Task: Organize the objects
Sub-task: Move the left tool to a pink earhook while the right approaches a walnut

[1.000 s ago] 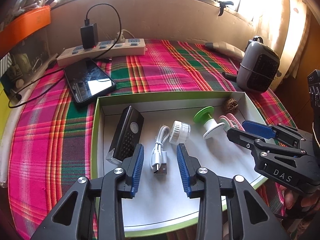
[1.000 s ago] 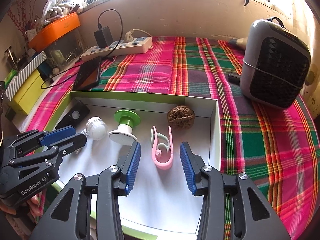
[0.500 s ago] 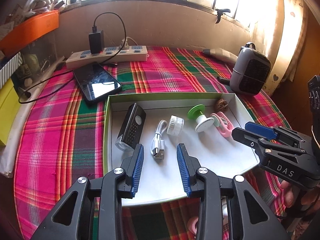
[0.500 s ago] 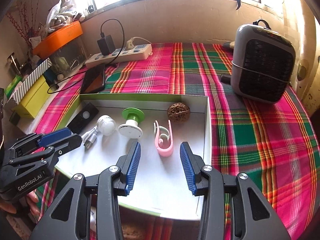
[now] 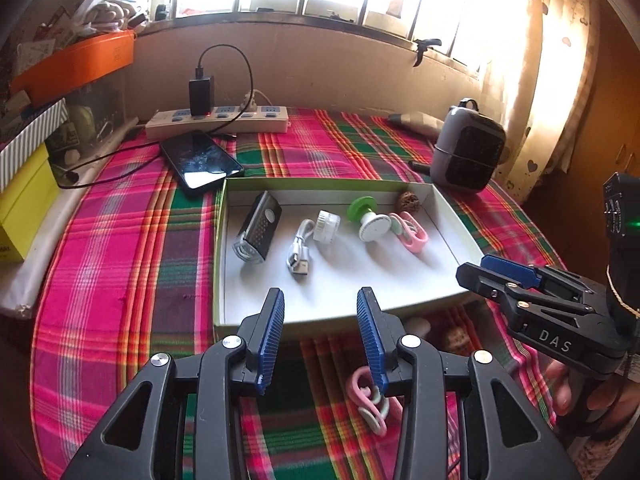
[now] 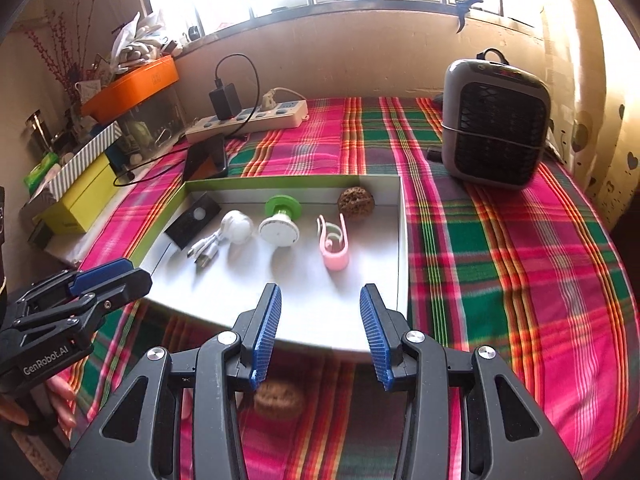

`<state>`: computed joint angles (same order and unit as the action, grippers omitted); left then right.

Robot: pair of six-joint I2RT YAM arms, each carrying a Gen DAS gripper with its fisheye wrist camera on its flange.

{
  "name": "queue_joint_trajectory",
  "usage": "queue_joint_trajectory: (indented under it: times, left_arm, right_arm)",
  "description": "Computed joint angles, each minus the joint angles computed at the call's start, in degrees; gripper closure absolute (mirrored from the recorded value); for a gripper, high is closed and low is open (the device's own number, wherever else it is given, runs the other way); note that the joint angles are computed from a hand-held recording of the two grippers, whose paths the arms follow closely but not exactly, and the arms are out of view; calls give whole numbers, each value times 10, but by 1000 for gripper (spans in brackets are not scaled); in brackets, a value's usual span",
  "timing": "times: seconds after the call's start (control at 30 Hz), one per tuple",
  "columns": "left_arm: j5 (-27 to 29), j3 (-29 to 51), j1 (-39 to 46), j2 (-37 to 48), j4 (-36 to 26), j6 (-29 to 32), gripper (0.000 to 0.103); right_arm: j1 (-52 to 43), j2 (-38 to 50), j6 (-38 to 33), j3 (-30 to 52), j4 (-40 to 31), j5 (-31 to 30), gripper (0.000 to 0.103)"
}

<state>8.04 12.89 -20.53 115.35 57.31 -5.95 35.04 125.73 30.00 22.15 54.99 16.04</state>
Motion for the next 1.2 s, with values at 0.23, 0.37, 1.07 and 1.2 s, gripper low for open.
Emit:
queue_joint_trajectory:
  times: [0.23, 0.37, 1.07, 1.2]
  left_arm:
    - [-2, -45, -15, 42, 81, -12, 63]
    - [5, -51, -23, 80, 115, -23, 63]
    - [-7, -29, -69, 159, 138, -46, 63]
    - [-57, -26, -85, 150, 119, -42, 63]
  right_arm:
    - [37, 26, 35, -32, 49, 28, 60]
    - [59, 47, 68, -49, 76, 46, 60]
    - [86, 68, 124, -82, 94, 85, 60]
    - [65, 88, 112, -79, 122, 60, 60]
